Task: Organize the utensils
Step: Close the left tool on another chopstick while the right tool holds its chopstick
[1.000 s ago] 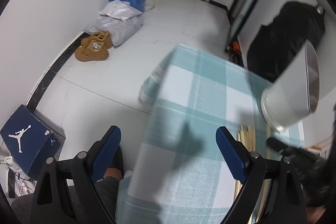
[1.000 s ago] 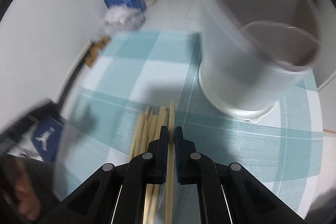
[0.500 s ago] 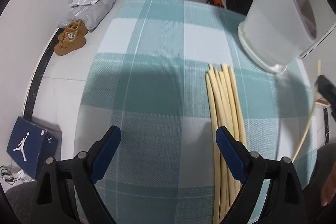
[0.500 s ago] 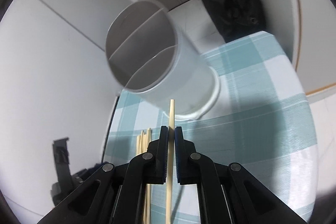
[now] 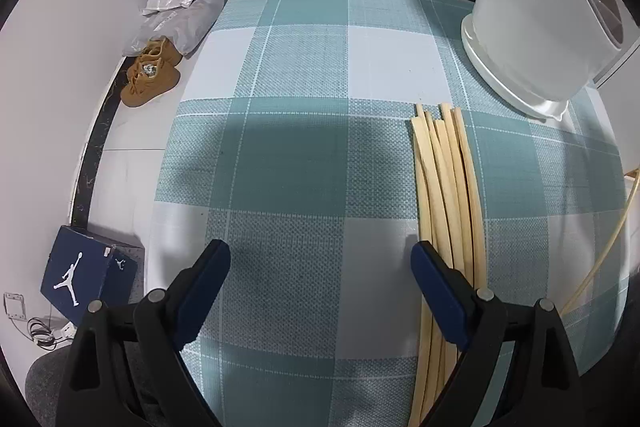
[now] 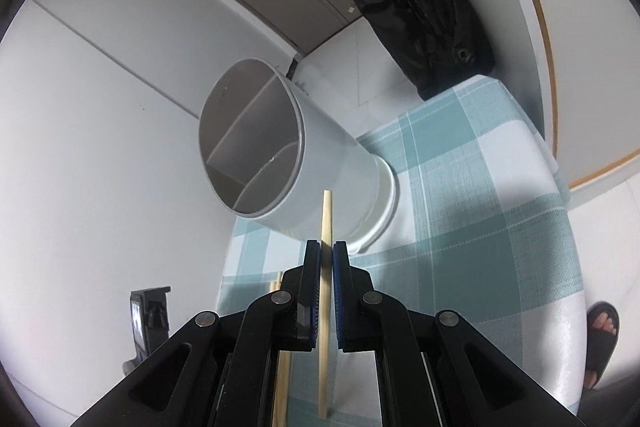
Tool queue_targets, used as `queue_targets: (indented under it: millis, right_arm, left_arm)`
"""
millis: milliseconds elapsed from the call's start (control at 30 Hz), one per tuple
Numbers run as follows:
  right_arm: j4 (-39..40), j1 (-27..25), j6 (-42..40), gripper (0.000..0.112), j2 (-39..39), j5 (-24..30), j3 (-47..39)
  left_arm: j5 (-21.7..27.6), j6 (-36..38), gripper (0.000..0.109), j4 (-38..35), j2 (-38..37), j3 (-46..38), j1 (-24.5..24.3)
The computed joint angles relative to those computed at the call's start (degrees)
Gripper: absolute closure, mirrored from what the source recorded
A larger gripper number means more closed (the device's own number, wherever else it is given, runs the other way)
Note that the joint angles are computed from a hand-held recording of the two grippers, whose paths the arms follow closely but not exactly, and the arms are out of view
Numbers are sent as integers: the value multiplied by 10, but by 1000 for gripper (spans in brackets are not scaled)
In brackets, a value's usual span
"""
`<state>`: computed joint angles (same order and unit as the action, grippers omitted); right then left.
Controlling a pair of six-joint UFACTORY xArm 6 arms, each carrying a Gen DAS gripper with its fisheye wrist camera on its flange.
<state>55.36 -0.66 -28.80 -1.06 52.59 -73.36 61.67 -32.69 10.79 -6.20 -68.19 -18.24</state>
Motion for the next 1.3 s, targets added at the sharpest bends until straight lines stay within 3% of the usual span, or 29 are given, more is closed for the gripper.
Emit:
queue_targets:
  millis: [200,500,700,767,867,967,1100,1300]
  right_arm:
    - [-2,5,-10,107,3,-3,-3]
    - [-4,6,-7,107,3,-8,-1]
    - [-6,6,-4,107,3,-8,-1]
    - [-7,7,-3,107,4,-6,-2]
    - [-9,8,-5,107,6,-7,-5]
    - [-12,9,-7,107,8,-8,-8]
    - [-21,15,-15,107,5,-16,-6]
    - [-16,27,-55,107,-20,-33,16]
  left_arm:
    - [-14,1,20,-21,-11,7,7]
    - [21,18,18,-1,26,-29,-4]
    - [18,54,22,-11,39,-45,4]
    - [8,70,33,-27,43,-49,9]
    - [11,99,82,-52,59,-74,12]
    - [19,124,105,-69,72,-92,10]
    - [-2,131,106,-70,68,-82,14]
    - [-112,104,107,-72,-5,-12,29]
